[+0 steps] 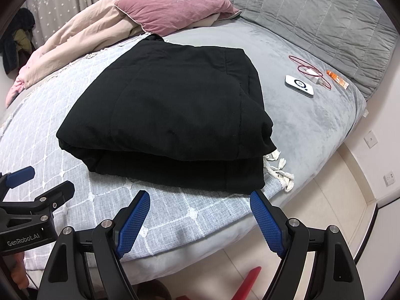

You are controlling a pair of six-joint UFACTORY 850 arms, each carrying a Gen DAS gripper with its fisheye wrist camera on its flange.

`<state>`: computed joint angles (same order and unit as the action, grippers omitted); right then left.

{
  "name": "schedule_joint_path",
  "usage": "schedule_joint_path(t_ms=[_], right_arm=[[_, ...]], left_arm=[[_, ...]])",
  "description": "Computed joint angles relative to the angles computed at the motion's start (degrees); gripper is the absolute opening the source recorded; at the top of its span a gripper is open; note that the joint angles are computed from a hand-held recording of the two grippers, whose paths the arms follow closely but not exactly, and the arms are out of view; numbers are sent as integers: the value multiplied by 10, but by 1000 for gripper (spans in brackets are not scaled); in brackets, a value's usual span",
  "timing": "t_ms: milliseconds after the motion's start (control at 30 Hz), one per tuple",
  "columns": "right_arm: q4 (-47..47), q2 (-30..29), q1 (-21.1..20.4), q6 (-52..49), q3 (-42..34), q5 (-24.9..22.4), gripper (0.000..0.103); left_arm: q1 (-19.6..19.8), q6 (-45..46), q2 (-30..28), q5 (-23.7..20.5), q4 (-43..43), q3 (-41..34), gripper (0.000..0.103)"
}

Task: Fold large clothes

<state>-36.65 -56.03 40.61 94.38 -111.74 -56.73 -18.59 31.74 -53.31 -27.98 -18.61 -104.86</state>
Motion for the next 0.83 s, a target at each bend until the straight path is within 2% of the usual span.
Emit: schedule_joint_path(t_ms=[500,833], right_arm=[[1,1,2,4,-1,-8,83],[5,-6,8,-1,-22,-32,83]], left_arm=[[2,21,5,-8,-15,4,102],[10,42,7,-15,-32,6,101]])
